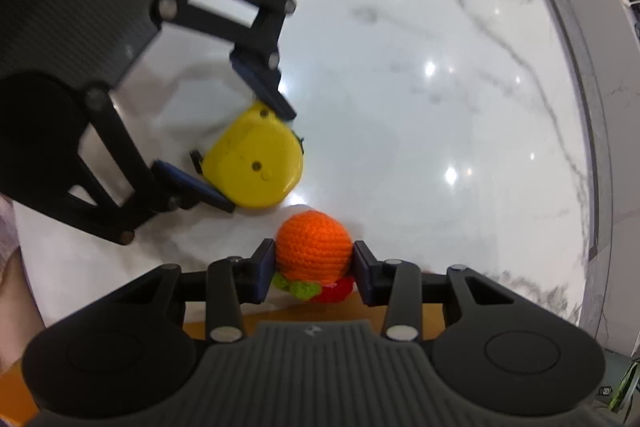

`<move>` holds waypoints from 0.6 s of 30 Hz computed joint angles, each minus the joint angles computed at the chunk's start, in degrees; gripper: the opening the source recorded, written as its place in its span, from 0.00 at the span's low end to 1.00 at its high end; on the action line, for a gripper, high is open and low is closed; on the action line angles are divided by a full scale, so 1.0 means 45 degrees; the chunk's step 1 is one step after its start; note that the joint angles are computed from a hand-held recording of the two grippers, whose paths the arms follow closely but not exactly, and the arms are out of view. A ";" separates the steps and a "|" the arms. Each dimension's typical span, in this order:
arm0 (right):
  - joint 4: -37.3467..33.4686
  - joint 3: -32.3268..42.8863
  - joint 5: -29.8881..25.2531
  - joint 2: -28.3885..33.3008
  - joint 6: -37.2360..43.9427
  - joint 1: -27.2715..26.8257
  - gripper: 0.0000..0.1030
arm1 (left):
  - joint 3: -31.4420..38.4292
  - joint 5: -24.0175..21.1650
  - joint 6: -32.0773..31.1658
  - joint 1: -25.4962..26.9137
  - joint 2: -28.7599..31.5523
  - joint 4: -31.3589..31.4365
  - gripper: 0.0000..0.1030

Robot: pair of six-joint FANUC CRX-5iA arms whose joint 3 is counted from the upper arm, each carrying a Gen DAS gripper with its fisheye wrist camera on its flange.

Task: Organize objects
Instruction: 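Grasp the yellow tape measure with the left tool while the right grasps the orange ball, then carry the tape measure with the left tool while the right carries the ball over the box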

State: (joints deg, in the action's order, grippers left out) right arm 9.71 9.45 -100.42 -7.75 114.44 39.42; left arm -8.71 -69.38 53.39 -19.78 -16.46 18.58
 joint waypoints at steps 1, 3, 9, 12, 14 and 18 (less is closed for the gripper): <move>-0.0089 0.0207 -0.0052 -0.0024 -0.0051 -0.0014 0.42 | -0.0020 0.0038 0.0227 -0.0043 -0.0076 -0.0114 0.63; -0.0204 0.0714 -0.0215 -0.0098 -0.0069 -0.0015 0.42 | 0.0072 -0.0050 0.0702 -0.0140 -0.0146 -0.0405 0.62; 0.0174 0.1853 -0.0431 -0.0671 0.0215 -0.0321 0.42 | 0.0307 -0.0083 0.1831 -0.0101 -0.0465 -0.0749 0.62; 0.0363 0.1815 -0.0510 -0.1328 0.0474 -0.0774 0.42 | 0.0723 -0.0189 0.1934 -0.0243 -0.0682 -0.1006 0.62; 0.0576 0.1656 -0.0557 -0.1752 0.0517 -0.0818 0.42 | 0.1127 -0.0287 0.1988 -0.0415 -0.0769 -0.1188 0.62; 0.1024 0.1819 -0.0984 -0.2227 0.0125 -0.0367 0.42 | 0.2012 -0.0461 0.2055 -0.0854 -0.0875 -0.1368 0.62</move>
State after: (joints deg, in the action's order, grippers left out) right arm 14.31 17.64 -104.85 -17.77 115.00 37.76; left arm 0.34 -71.46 62.64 -23.63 -20.40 12.42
